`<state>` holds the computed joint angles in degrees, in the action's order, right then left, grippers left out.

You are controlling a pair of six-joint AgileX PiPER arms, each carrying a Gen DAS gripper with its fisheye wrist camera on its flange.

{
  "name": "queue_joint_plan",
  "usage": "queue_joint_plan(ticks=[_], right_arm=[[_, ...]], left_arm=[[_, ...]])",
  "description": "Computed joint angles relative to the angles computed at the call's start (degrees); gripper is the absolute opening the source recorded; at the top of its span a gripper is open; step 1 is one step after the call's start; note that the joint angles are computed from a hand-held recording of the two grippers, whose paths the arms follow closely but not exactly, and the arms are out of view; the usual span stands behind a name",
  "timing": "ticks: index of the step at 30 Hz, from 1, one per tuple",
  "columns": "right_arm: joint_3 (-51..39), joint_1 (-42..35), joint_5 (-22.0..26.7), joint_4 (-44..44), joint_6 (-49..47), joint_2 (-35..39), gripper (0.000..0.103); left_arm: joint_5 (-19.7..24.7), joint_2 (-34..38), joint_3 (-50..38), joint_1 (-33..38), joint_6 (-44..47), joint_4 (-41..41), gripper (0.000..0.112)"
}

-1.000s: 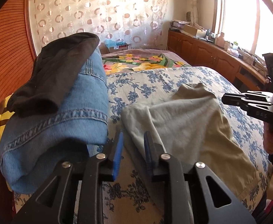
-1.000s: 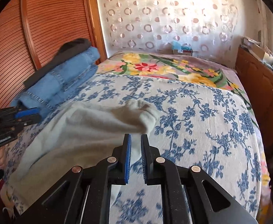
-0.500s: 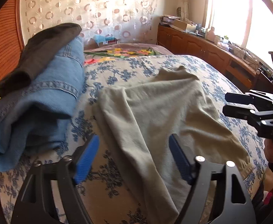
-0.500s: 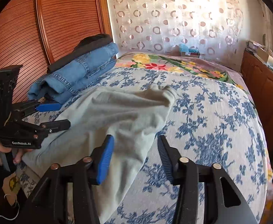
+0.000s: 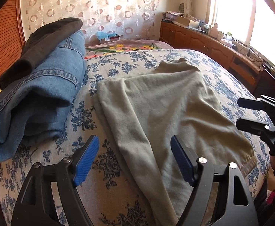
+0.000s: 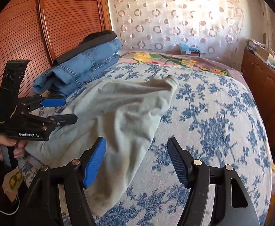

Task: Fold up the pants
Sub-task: 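Fold the pants over with both grippers and open them to release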

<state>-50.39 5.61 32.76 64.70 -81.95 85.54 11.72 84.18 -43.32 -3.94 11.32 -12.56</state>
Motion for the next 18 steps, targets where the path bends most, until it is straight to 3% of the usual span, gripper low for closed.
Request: queue_joint_plan(ticks=[9,14,16,18], right_arm=[[7.11,-2.04,3.51,0.15,-3.69,-6.66,0.069],[10.10,-3.31,6.17,-1.67,-3.25,-10.41,0.052],[11.22,-3.25,6.91,-2.32,-3.32,-11.87,0.047],[12.27,-2.51,7.00,-3.14,-3.20,-13.30,0.042]], left_arm=[[0.08,-7.54,6.57,-2.36,-5.90,4.84,0.079],[0.24,-12.86,11.08,-3.27,-10.75,8.39,0.079],[0.69,-14.83,12.78,-2.95,-7.29,4.39,0.074],[0.77,-16.19,14.20,-3.66,-11.87,8.50,0.064]])
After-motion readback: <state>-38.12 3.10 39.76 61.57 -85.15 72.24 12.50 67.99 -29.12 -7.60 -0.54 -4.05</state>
